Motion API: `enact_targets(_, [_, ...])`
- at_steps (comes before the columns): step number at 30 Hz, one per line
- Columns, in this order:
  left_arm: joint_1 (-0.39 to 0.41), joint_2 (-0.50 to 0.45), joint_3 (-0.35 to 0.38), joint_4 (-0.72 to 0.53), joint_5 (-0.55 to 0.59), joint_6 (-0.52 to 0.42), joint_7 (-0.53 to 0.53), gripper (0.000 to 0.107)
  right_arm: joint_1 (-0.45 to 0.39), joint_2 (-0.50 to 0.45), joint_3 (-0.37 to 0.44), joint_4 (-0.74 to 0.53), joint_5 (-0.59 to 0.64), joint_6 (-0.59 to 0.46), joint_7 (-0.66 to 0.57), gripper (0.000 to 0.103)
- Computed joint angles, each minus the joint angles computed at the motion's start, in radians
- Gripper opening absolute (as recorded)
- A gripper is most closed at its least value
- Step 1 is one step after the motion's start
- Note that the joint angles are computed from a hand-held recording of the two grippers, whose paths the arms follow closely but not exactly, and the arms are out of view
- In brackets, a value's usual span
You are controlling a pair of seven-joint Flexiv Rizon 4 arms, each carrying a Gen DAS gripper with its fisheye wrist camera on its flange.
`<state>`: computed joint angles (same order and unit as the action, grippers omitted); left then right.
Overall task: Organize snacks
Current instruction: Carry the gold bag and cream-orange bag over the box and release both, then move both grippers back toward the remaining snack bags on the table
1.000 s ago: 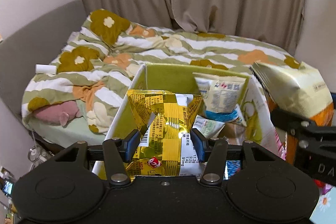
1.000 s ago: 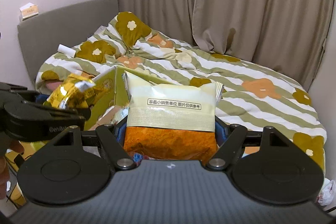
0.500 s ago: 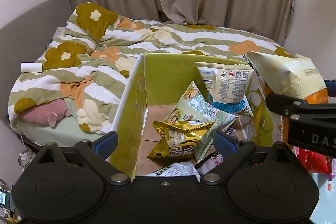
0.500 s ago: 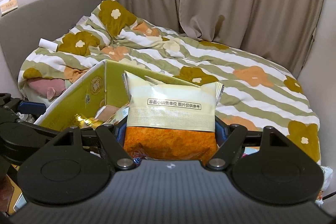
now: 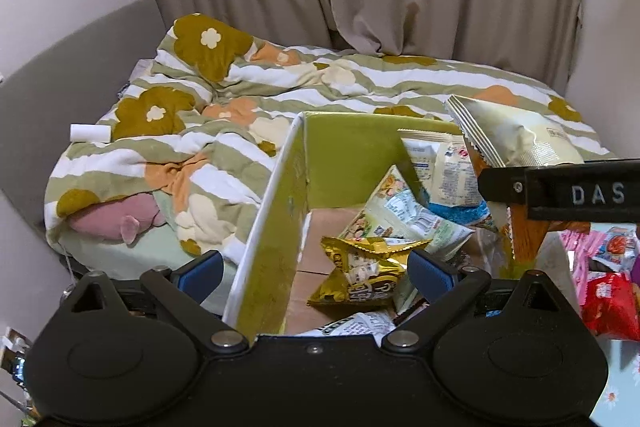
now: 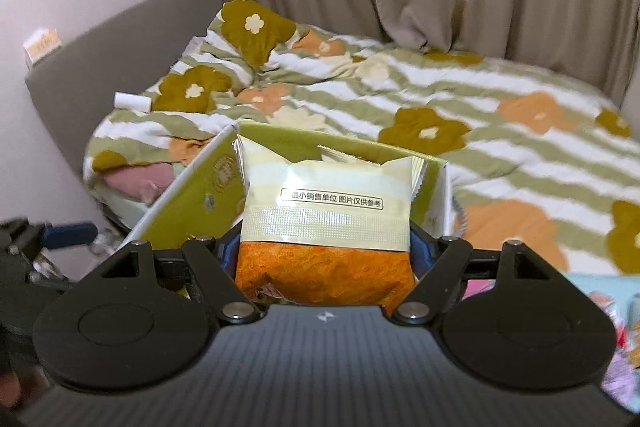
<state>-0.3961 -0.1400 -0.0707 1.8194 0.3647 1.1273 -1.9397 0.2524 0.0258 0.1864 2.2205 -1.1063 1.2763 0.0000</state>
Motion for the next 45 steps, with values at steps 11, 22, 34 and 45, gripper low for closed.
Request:
enact_targets(11, [0.001, 0.008, -0.004, 0.025, -0.003, -0.029, -0.013, 0.100, -0.056, -0.017, -0.040, 0.038, -0.191, 0.123, 0.220, 0.103])
enact_targets(22, [-0.001, 0.050, -0.012, 0.029, 0.040, -0.041, -0.044, 0.100, -0.052, 0.047, -0.005, 0.066, -0.125, 0.059, 0.126, 0.103])
enact_targets(34, [0.011, 0.120, -0.058, 0.081, -0.054, 0.027, 0.073, 0.100, -0.054, 0.237, 0.088, 0.133, 0.086, -0.094, 0.058, 0.103])
enact_targets(45, [-0.077, 0.101, -0.129, 0.030, 0.058, 0.038, -0.020, 0.101, -0.083, 0.569, 0.126, 0.298, 0.408, -0.248, -0.177, 0.103])
